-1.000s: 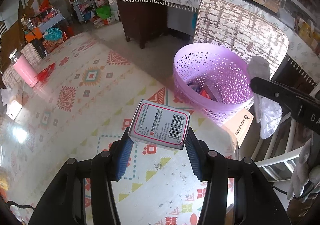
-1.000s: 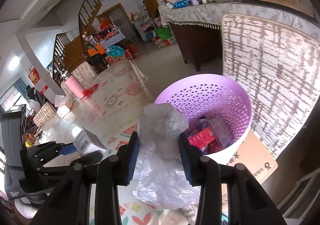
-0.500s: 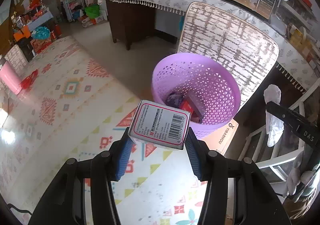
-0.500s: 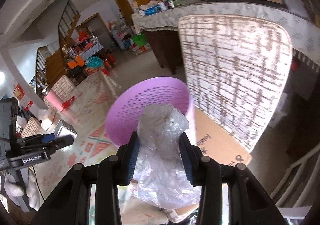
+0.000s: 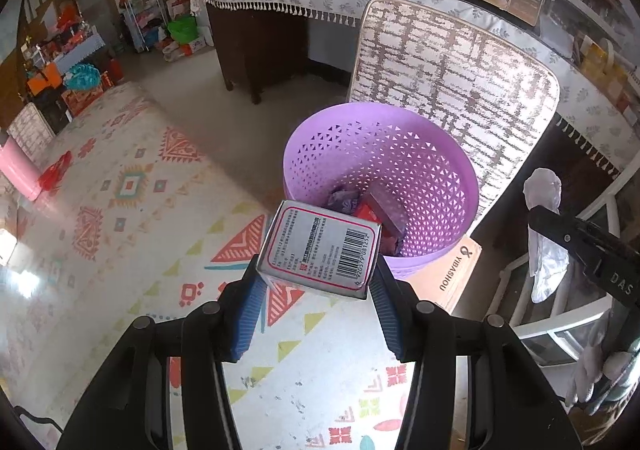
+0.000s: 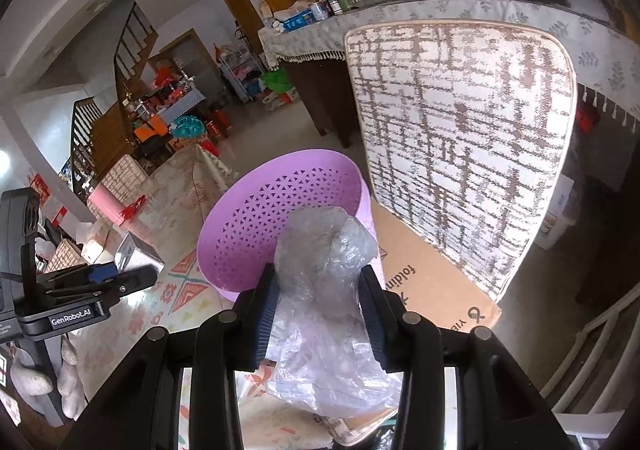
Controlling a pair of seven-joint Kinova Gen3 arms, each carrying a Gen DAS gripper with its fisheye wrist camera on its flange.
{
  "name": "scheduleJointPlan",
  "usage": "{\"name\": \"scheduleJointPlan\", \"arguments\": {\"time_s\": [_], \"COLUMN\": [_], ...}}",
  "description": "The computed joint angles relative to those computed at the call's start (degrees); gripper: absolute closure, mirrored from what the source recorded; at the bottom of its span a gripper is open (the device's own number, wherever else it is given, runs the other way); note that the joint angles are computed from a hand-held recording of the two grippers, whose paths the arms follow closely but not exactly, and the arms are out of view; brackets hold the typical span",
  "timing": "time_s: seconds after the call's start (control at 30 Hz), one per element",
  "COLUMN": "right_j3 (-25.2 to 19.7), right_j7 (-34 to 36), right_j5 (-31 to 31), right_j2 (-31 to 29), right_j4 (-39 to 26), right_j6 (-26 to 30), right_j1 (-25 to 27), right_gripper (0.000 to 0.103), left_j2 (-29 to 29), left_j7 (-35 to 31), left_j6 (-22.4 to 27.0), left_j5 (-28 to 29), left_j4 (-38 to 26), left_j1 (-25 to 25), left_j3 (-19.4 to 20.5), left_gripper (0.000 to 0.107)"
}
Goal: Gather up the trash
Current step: 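Lower the white box and plastic bag over the basket opening with both tools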
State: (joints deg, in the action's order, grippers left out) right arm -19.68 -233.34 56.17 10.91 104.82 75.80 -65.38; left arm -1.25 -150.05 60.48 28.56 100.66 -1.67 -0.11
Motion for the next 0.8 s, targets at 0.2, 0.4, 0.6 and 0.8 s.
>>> {"name": "scheduleJointPlan", "arguments": {"time_s": [0.2,0.4,0.6,0.8], "right_j3": [0.75,1.98,3.40,4.89], "right_j7": [5.25,10.23,14.97,18.06], "right_j5": [0.83,2.43,3.33,3.62], "right_j2": [1.66,2.62,3.74,4.28], "right_j4": [-3.55,-6.58,-9.34,-10.57], "right_j6": [1.20,0.41,-1.00,-1.99], "right_j1": [-0.14,-0.14,0.26,1.14], "right_gripper": [0.058,0.058,0.058,0.058], "left_j2": [-1.88,-2.76,-2.45,-1.67], "left_j7": [-0.72,-1.02,-1.04,-0.66], "left_j6": [-4.41,-6.71,-7.36,-9.04], "left_j5": [0.14,0.50,1.12,1.91], "left_j4": [2.69,3.69,3.13,2.00], "left_j1": [0.54,0.90,0.97,1.39], "left_j3": [-0.21,-0.74,-1.17,-0.49], "left_gripper": [0.057,0.057,0.057,0.057]}}
